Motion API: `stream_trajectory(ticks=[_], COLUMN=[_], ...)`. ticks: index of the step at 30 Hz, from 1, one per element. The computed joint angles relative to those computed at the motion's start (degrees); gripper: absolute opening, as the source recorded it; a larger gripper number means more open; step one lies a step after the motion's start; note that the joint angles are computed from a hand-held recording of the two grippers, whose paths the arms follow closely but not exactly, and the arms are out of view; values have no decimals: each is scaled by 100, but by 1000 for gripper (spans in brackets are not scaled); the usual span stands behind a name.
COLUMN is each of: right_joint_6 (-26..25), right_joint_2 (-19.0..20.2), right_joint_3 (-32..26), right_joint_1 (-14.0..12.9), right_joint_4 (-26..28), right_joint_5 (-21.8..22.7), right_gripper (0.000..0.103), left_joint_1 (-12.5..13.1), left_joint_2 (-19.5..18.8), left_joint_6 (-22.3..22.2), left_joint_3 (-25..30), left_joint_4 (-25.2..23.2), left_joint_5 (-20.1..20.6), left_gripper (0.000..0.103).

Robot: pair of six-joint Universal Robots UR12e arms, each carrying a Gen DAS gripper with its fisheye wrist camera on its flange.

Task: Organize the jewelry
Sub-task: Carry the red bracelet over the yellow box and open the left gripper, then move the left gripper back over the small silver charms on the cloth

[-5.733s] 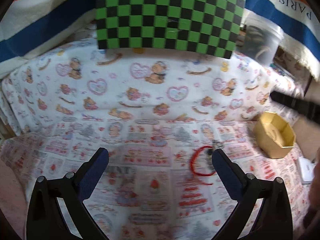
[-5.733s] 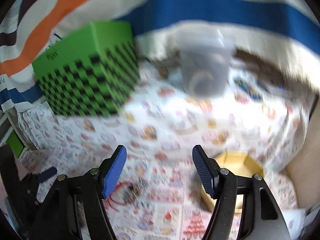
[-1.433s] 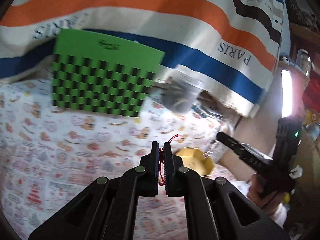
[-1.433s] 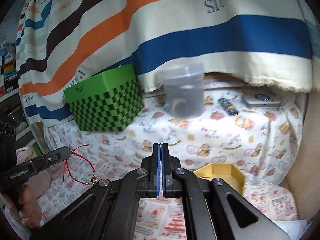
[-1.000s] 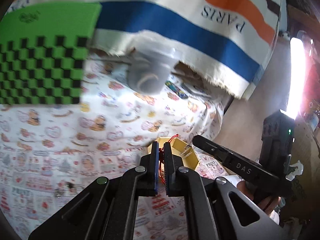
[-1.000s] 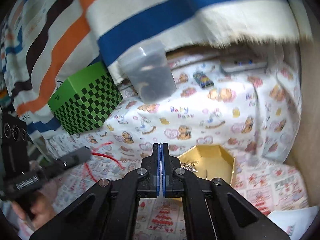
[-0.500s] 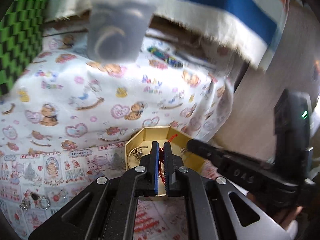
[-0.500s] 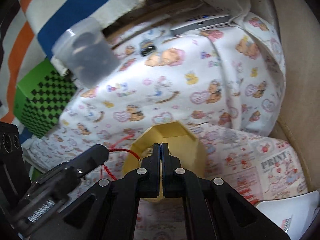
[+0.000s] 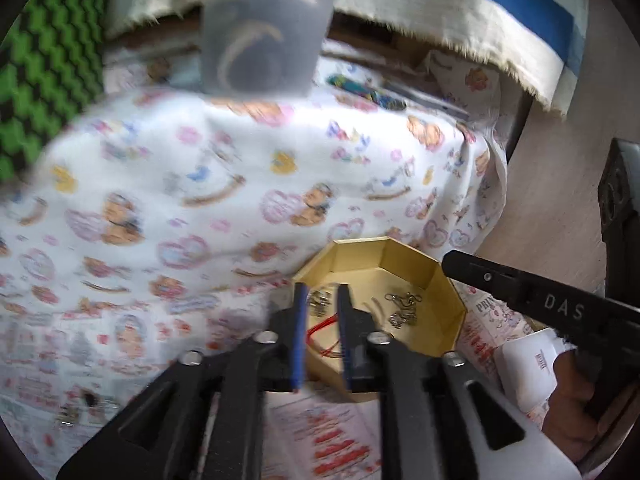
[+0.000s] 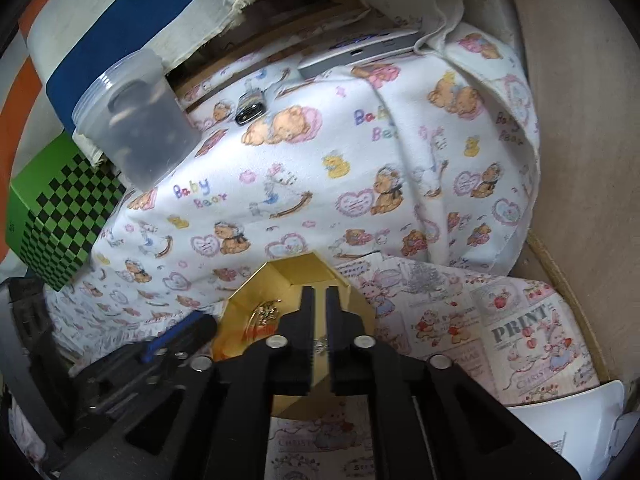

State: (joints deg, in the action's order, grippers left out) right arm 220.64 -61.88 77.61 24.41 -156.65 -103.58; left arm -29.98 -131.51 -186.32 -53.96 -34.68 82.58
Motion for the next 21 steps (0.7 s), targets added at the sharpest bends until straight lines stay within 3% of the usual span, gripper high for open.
stream_trajectory(ticks=[2,4,7,11,14,21], right_joint_6=[-2,-72,-271,-669,-927,-1309], right_joint_2=[-16,-13,22,93,153,281], right_joint_3=[25,15,-54,-162,-260,-426], right_joint_1=[-3,23,106,236,340,476], right_joint_4=[-98,-167,-217,-353,-358,-345], right_joint_5=[50,3,-209,-446,-614,-875], right_gripper=[19,19,19,24,29,29], left_joint_1=[3,0,-71,-28,26,147], left_joint_2=[116,256,450,713,834,1122], left_joint_6=[110,215,478,346,202,28], left_joint_3=[-160,-347,-622,-1007,-1151,-1671], left_joint_4=[209,441,753,1057,1027,1607], left_joint_5=[158,357,1086,1327,1359,1616], left_gripper=[37,40,54,70,72,85])
